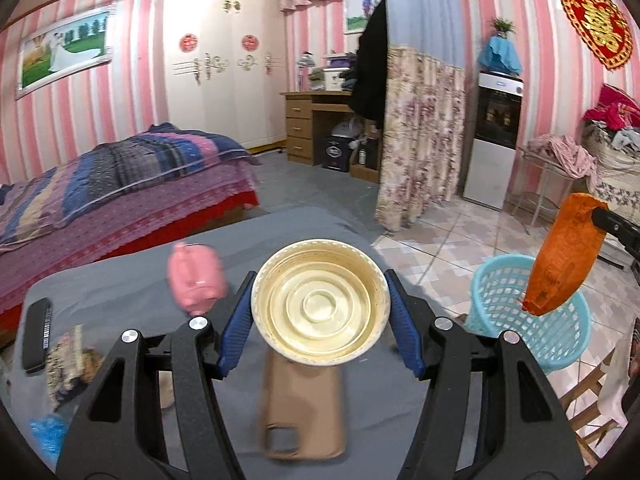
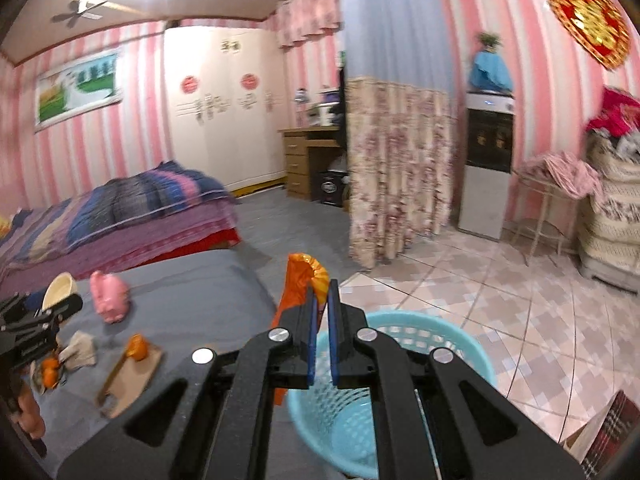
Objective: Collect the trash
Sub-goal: 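Carry the lid and orange bag over the light-blue basket with both tools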
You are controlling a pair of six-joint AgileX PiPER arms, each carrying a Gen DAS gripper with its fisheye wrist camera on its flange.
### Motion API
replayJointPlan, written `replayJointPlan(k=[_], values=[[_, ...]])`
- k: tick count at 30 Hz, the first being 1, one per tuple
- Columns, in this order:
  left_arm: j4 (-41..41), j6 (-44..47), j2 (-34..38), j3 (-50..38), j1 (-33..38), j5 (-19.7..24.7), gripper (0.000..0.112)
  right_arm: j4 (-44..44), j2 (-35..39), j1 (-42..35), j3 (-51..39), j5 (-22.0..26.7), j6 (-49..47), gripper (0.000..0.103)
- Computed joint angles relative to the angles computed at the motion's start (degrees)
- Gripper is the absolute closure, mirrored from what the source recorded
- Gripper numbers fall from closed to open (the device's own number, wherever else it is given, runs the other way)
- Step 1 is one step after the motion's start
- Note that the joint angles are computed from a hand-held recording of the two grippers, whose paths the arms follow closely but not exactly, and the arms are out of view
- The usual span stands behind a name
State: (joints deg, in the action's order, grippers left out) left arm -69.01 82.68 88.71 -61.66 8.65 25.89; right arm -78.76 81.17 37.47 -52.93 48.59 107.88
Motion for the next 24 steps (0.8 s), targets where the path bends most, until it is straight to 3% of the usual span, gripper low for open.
replayJointPlan(k=[4,15,20,24], values=[[-2.2,1.5,1.7,0.3,-6.5,-4.0,0.052,-1.7,-1.5,-6.6,4.5,-4.5,3.4,0.098],[-5.2,1.2,10.6,-2.9,-22.7,-11.6,0.052,-0.7,0.1,-19.4,9.0,-12.5,-1.0,0.098],[-0.2,-3.9,14.8,-6.0,-28.2,-13.1,0.052,-0.4,2.1,-20.8,9.9,-12.7,-0.6,0.098],[7.0,-10.4,18.1,-8.3,-32.1,-15.0,0.052,-3.0,2.0,-23.8,11.8,-16.2,3.2,0.098]])
